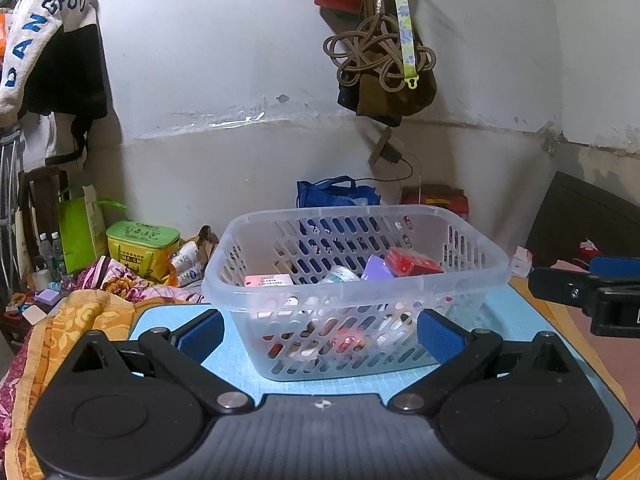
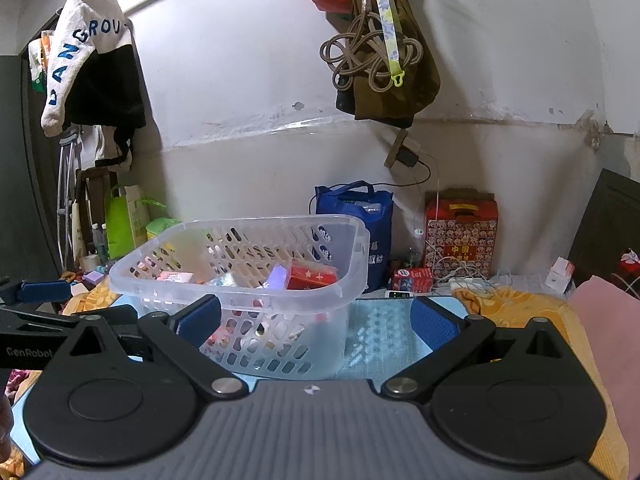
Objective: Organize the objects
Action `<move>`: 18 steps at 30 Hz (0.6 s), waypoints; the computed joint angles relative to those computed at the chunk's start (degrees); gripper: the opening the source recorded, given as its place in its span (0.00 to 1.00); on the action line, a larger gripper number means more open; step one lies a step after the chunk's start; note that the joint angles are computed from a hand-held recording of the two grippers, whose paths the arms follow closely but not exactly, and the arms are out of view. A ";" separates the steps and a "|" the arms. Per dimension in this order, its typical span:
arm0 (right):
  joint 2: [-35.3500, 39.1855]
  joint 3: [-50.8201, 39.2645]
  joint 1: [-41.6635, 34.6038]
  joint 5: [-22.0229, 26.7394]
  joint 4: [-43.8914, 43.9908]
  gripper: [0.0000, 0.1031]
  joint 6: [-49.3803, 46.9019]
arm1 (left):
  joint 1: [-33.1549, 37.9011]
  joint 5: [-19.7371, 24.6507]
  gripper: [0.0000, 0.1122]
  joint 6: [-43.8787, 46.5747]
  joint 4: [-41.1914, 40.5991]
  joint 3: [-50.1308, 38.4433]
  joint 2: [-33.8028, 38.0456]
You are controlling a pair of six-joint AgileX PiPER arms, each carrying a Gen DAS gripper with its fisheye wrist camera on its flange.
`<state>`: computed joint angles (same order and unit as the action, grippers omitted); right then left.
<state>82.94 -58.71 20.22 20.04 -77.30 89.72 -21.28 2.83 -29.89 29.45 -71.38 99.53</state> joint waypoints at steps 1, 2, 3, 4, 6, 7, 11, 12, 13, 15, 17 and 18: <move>0.01 0.04 0.02 0.00 0.05 1.00 -0.11 | 0.03 0.01 0.92 -0.26 0.23 0.08 -0.09; 0.05 0.05 0.03 -0.03 0.06 1.00 -0.13 | 0.08 -0.03 0.92 0.35 -0.45 0.12 -0.12; 0.04 0.04 0.02 -0.16 0.27 1.00 -0.40 | 0.11 -0.06 0.92 2.56 -2.73 0.11 -0.11; -0.03 0.12 0.01 -0.35 0.33 1.00 -0.52 | 0.24 -0.22 0.92 6.53 -6.70 0.14 -0.12; 0.04 0.06 0.02 -0.54 0.85 1.00 -1.21 | 0.38 -0.43 0.92 10.13 -10.38 0.26 -0.11; 0.04 0.04 0.06 -0.55 0.93 1.00 -1.43 | 0.50 -0.53 0.92 13.66 -13.96 0.30 -0.09; 0.03 0.08 0.11 -0.59 0.92 1.00 -1.53 | 0.88 -0.32 0.92 25.40 -26.06 -0.05 0.15; 0.07 0.08 0.19 -0.47 0.76 1.00 -1.32 | 0.90 -0.33 0.92 27.10 -27.85 -0.03 0.15; 0.07 0.08 0.19 -0.47 0.76 1.00 -1.32 | 0.91 -0.36 0.92 27.62 -28.42 0.00 0.16; 0.07 0.11 0.20 -0.45 0.76 1.00 -1.35 | 0.91 -0.26 0.92 26.22 -26.96 -0.09 0.19; 0.03 0.18 0.19 -0.47 0.56 1.00 -1.07 | 1.00 -0.11 0.92 29.35 -30.18 -0.11 0.26; 0.03 0.20 0.16 -0.57 0.61 1.00 -1.12 | 1.10 -0.09 0.92 32.56 -33.41 -0.04 0.24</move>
